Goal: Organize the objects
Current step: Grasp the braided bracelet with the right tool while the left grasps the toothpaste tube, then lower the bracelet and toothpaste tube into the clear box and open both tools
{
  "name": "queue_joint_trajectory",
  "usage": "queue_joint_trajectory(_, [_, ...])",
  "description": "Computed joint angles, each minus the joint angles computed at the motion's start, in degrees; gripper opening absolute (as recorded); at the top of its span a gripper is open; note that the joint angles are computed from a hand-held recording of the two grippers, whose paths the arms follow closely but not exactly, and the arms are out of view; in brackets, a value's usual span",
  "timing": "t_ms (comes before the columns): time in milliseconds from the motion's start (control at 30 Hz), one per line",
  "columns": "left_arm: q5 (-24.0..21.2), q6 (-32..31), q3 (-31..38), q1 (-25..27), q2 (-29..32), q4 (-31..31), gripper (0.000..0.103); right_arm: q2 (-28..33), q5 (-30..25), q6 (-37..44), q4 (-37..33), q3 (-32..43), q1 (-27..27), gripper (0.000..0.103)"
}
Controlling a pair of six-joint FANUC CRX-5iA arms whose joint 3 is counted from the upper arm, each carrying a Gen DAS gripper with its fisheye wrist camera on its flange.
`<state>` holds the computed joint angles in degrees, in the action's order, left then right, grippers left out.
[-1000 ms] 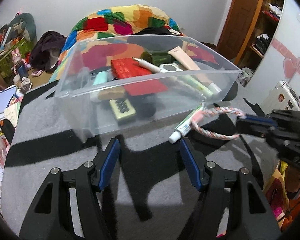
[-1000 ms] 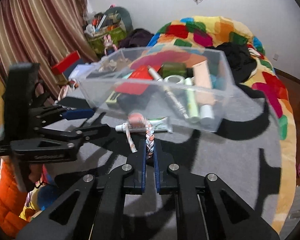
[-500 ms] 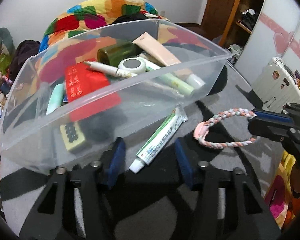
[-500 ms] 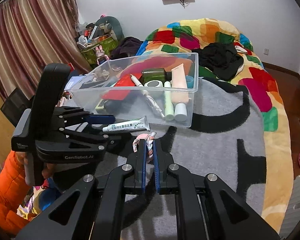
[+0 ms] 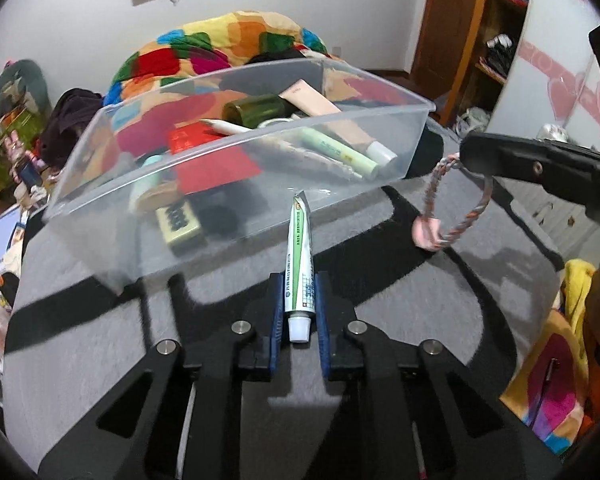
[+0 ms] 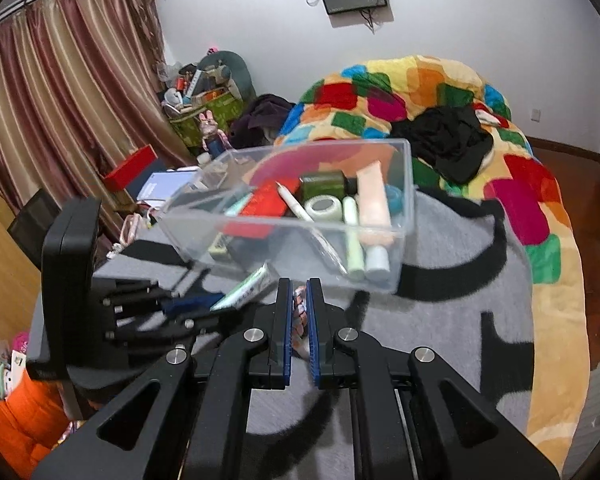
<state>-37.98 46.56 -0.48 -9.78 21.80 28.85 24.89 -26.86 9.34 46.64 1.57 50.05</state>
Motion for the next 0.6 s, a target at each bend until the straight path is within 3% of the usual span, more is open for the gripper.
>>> queue_joint_trajectory(367, [4.92, -9.22, -9.03, 2.51, -6.61, 14.0, 0.015, 1.71, 1.41, -1.28, 6.0, 4.21, -0.31, 0.006])
queue_joint_trajectory(600, [7.67, -9.54, -9.0, 3.16, -7.43, 17.61, 0.015, 5.19, 0.38, 0.46, 8.26, 10.68, -0.58, 0.006])
